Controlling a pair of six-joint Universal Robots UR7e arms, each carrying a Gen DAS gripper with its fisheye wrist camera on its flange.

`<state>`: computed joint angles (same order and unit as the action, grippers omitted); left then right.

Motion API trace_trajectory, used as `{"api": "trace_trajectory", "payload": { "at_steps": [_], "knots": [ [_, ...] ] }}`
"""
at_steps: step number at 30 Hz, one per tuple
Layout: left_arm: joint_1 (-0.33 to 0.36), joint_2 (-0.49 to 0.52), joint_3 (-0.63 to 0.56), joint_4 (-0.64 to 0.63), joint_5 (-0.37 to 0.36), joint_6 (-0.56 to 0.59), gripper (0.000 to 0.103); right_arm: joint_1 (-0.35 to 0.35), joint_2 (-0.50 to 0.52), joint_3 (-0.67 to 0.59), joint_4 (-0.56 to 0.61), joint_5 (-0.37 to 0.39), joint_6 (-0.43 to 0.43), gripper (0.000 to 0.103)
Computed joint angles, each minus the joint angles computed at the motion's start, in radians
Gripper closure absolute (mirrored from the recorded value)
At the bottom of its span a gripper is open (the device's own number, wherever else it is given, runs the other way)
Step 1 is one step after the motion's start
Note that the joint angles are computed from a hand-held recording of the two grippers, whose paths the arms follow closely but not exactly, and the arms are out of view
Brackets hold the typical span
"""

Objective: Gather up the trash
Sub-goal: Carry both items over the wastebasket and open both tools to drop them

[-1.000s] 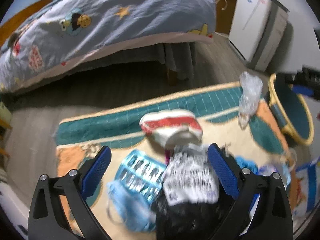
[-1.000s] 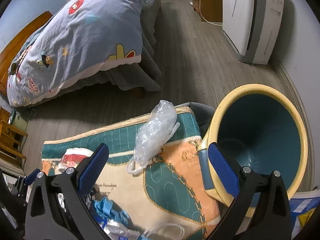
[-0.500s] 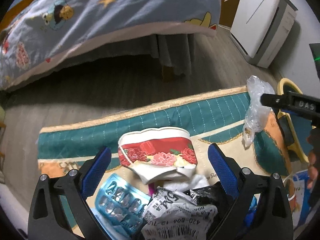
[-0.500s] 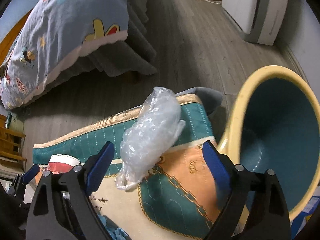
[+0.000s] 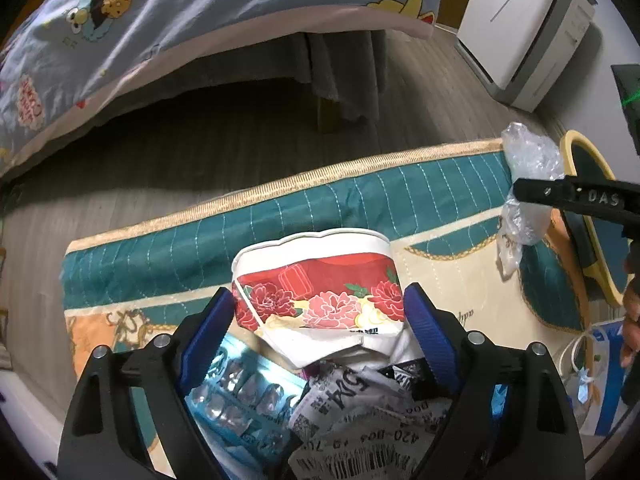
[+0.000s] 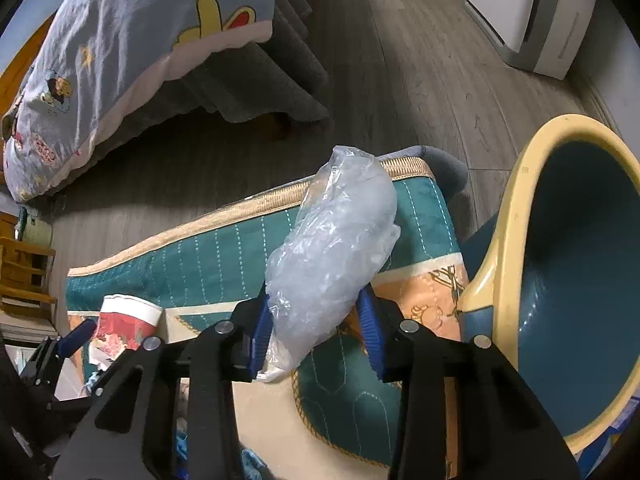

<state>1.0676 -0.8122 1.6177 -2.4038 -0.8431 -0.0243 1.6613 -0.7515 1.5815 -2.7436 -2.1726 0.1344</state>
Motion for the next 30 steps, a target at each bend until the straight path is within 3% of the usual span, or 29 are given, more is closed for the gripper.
{"api": "trace_trajectory", "payload": {
  "at_steps": [9, 16, 30],
  "knots": [
    [-0.049, -0.048, 0.078, -0.154, 0.039, 0.057, 0.018, 0.017, -0.080, 0.084, -0.068, 0.014, -0.029, 0.064],
    [-0.128, -0.059, 0.135, -0.306, 0.054, 0.150, 0.018, 0.028, -0.184, 0.164, -0.137, 0.023, -0.053, 0.064],
    [-0.259, -0.027, 0.170, -0.346, -0.105, 0.134, 0.018, -0.016, -0.394, 0.333, -0.272, -0.080, -0.088, 0.064]
  ]
}}
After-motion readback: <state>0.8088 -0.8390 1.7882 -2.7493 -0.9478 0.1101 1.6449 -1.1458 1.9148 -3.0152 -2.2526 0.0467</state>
